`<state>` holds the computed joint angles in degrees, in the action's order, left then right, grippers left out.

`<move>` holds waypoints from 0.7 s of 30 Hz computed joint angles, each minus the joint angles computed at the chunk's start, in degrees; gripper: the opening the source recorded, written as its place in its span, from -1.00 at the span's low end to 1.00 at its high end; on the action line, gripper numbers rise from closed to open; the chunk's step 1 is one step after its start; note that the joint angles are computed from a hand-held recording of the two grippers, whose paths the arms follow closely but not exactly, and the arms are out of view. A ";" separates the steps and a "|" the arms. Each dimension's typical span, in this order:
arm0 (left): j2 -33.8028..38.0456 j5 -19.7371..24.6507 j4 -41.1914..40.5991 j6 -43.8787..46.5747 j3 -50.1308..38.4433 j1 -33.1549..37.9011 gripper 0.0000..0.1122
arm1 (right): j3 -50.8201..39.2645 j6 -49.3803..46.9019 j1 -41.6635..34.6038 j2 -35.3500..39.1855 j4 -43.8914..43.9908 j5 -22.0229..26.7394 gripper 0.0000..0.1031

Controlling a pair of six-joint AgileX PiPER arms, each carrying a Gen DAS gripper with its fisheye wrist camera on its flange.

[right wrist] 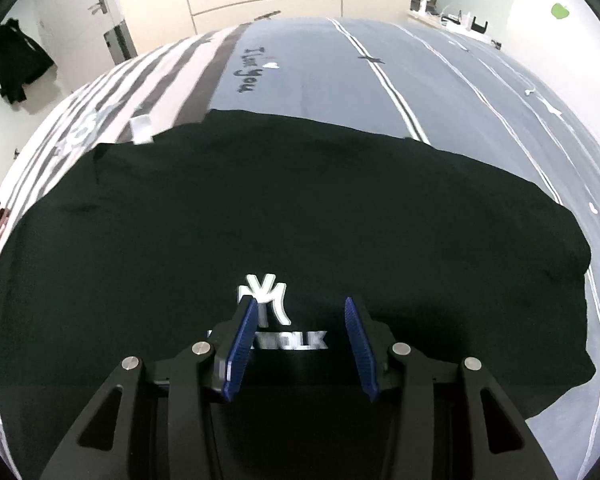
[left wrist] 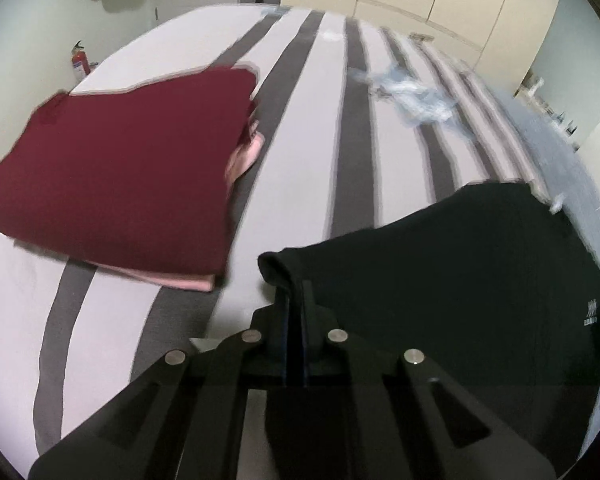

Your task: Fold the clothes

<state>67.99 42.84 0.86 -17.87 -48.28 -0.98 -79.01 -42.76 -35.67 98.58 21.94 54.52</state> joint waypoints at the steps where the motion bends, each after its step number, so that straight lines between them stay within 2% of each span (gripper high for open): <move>1: -0.86 1.64 0.37 -1.57 -1.69 -2.20 -0.95 | -0.61 -0.24 -0.62 0.32 0.25 0.42 -0.19; 3: -1.15 4.66 2.16 -5.45 -6.32 -7.88 -0.95 | -1.91 -1.21 -1.81 0.74 1.01 1.43 -0.19; 5: 2.02 7.32 5.13 -11.00 -13.21 -15.41 -0.95 | -3.28 -2.43 -2.89 1.10 1.70 2.55 -0.19; 9: 13.18 8.67 2.95 -13.38 -27.37 -23.22 -0.95 | -6.74 -4.69 -5.47 2.28 3.41 5.52 -0.19; 12: 20.57 8.41 -0.21 -15.76 -34.70 -29.21 -0.93 | -9.58 -5.82 -7.75 3.45 4.53 8.10 -0.19; 14: 24.26 7.40 -7.41 -13.71 -38.33 -29.98 -0.72 | -11.66 -6.23 -9.26 4.46 4.86 9.94 -0.19; 16: 25.10 6.27 -10.60 -14.47 -39.91 -31.33 -0.26 | -13.44 -7.19 -10.64 5.46 4.76 11.90 -0.19; 17: 23.92 5.37 -11.55 -15.26 -39.25 -31.87 -0.16 | -13.98 -7.87 -11.05 5.78 4.61 12.45 -0.19; 18: 21.37 3.90 -11.89 -16.17 -36.86 -31.92 -0.04 | -14.51 -8.67 -11.54 6.14 4.57 13.08 -0.19; 20: 16.88 1.44 -8.78 -18.99 -31.24 -31.05 0.04 | -15.51 -10.26 -12.49 6.90 4.60 14.31 -0.19; 21: 14.81 2.21 -5.12 -21.81 -28.93 -30.67 0.12 | -15.79 -10.84 -12.79 7.20 4.54 14.49 -0.19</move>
